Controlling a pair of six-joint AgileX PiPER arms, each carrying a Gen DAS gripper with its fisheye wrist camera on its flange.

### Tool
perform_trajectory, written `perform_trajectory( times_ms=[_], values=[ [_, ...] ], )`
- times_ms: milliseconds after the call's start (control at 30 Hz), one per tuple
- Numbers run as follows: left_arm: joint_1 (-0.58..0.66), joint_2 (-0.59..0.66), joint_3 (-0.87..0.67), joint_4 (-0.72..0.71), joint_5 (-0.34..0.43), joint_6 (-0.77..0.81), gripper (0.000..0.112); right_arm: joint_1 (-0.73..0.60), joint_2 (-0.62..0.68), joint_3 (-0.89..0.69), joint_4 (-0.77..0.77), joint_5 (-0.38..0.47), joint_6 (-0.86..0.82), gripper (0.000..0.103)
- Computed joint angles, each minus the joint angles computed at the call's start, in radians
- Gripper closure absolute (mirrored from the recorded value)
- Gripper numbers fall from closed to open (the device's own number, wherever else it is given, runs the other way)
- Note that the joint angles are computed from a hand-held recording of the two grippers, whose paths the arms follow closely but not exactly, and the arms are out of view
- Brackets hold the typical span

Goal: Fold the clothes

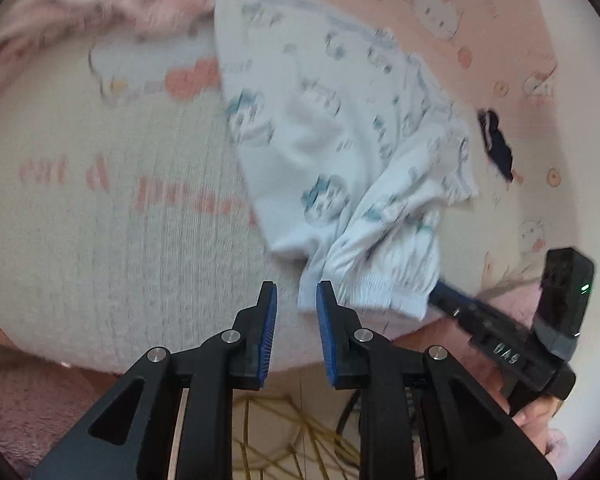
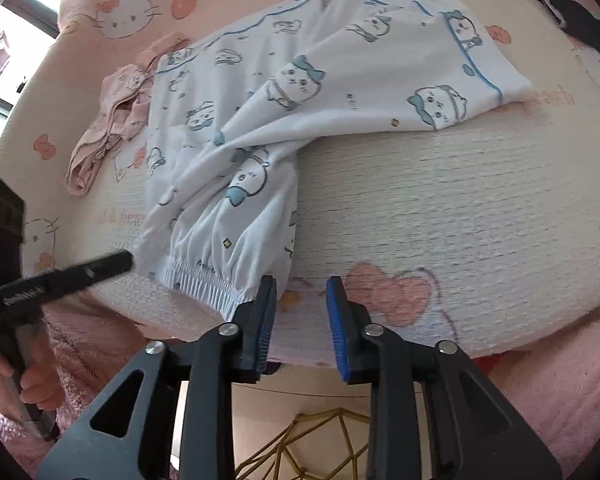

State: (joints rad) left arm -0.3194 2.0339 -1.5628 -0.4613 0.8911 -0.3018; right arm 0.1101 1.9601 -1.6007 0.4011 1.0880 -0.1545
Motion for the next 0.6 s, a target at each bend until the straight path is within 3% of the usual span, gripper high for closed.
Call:
perform_trajectory(
  times_ms=[167,233,400,600],
  values=[
    [-0.015,0.006,0.008,-0.036,-0.017,0.065,0.090,0.002,-0.058,0.040,-0.008,-0.100,0.049,0.070],
    [-0.017,0.011,0.000,-0.055,-0.035,0.085,0.090,0.014,-0.050,0.024,-0.005,-0.100,0.037,0.064],
    [-0.055,0.069,-0.078,0.056,-0.034,0.013,0.090,0.080,-0.001,-0.004,-0.078,-0.095,0.049,0.064],
    [-0.107,0.086,-0.173,0.284,0.103,-0.152,0.091,0.136,-0.002,0.001,-0.223,-0.094,0.093,0.065]
  ],
)
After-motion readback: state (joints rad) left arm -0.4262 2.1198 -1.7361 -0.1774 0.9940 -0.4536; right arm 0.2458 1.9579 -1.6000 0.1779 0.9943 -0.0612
